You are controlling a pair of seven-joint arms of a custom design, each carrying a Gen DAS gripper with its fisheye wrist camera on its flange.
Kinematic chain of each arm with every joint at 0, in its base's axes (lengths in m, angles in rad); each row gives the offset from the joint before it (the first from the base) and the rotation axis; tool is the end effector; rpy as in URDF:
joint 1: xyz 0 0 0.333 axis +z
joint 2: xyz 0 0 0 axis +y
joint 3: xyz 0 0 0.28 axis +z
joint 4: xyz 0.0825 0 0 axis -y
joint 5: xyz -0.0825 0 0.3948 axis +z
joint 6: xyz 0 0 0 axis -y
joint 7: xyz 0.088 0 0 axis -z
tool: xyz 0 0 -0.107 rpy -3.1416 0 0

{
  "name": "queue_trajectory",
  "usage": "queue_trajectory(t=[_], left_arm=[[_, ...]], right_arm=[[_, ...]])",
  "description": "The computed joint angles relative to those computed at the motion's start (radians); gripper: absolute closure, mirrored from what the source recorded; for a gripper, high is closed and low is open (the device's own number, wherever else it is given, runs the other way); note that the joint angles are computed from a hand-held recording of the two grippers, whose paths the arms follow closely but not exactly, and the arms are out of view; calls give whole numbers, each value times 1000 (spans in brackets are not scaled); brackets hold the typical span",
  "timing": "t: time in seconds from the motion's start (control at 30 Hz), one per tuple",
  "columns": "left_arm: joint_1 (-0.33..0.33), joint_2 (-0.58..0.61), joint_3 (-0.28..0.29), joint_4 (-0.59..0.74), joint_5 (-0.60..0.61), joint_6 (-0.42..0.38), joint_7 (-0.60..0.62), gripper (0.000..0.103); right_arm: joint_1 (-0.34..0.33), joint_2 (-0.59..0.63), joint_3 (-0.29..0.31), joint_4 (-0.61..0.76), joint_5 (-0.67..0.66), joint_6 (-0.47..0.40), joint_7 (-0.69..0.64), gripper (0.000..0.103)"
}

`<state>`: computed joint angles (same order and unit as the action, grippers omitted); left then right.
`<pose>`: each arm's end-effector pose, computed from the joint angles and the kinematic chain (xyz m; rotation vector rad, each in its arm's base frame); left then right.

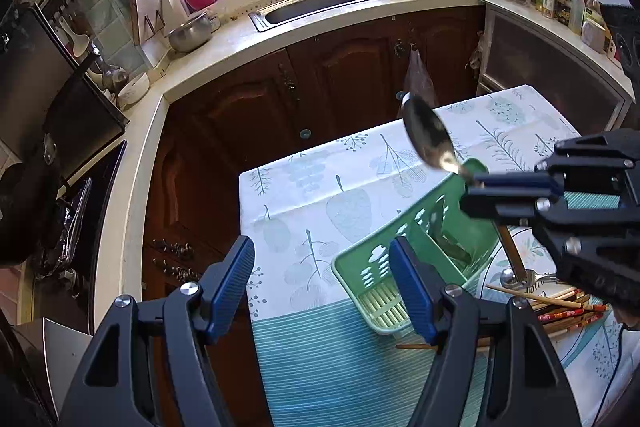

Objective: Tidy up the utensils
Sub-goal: 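Lower the spoon into the caddy and open the right gripper, then withdraw the right gripper from the caddy back toward the plate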

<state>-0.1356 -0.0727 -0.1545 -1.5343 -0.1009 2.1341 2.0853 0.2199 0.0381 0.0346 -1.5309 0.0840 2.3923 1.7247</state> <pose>0.5545 -0.1743 0.7140 -0.9947 2.3967 -0.6588 0.6058 0.1578 0.6847 -1.7251 1.6189 -0.4825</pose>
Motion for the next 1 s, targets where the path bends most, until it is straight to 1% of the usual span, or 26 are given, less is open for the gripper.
queue_trajectory(t=[0.03, 0.13, 0.17, 0.2, 0.23, 0.3, 0.33, 0.37, 0.43, 0.47, 0.53, 0.6, 0.67, 0.7, 0.73, 0.77, 0.8, 0.87, 1.0], left_arm=[[0, -5, 0, -5, -2, 3, 1, 35], [0, -18, 3, -17, -16, 7, 7, 35], [0, -23, 5, -23, -21, 9, 12, 35], [-1, -31, 6, -32, -25, 13, 15, 35], [-1, -39, 8, -41, -28, 16, 17, 35], [-3, -49, 9, -57, -29, 26, 19, 35], [-3, -52, 10, -63, -29, 31, 18, 35], [-4, -57, 11, -72, -28, 39, 12, 35], [-4, -67, 12, -89, -27, 49, -10, 35], [-4, -72, 14, -97, -27, 55, -25, 35], [-3, -95, 15, -132, -24, 85, -66, 35], [-4, -121, 17, -172, -20, 127, -99, 35], [-9, -149, 22, -214, -26, 164, -130, 35], [-12, -158, 24, -227, -29, 175, -147, 35], [-14, -168, 25, -241, -30, 188, -168, 35], [-17, -176, 28, -253, -33, 199, -184, 34], [-20, -184, 31, -265, -36, 211, -197, 34], [-23, -202, 34, -289, -33, 232, -226, 29], [-34, -227, 50, -319, -46, 244, -253, 28]], right_arm=[[3, -31, 0, -49, -24, 43, 27, 97], [-4, -75, 4, -168, -173, 236, 161, 97], [-12, -117, 6, -234, -213, 290, 204, 97], [-25, -160, 9, -298, -244, 338, 240, 97], [-44, -168, 25, -326, -292, 390, 287, 97], [-91, -175, 59, -368, -420, 470, 405, 97], [-121, -180, 81, -389, -509, 508, 487, 97], [-168, -183, 118, -402, -654, 529, 610, 97], [-208, -194, 154, -430, -833, 539, 754, 97], [-219, -200, 166, -445, -909, 535, 810, 97], [-221, -211, 176, -473, -1013, 523, 885, 97], [-206, -231, 165, -506, -1037, 511, 907, 96], [-184, -229, 152, -514, -1004, 501, 882, 94], [-164, -229, 137, -520, -950, 491, 830, 87], [-157, -228, 137, -522, -934, 480, 816, 73], [-157, -234, 140, -530, -937, 469, 822, 70], [-152, -239, 133, -539, -920, 478, 800, 69], [-145, -255, 132, -562, -881, 472, 773, 69], [-147, -282, 128, -593, -782, 498, 731, 69]])
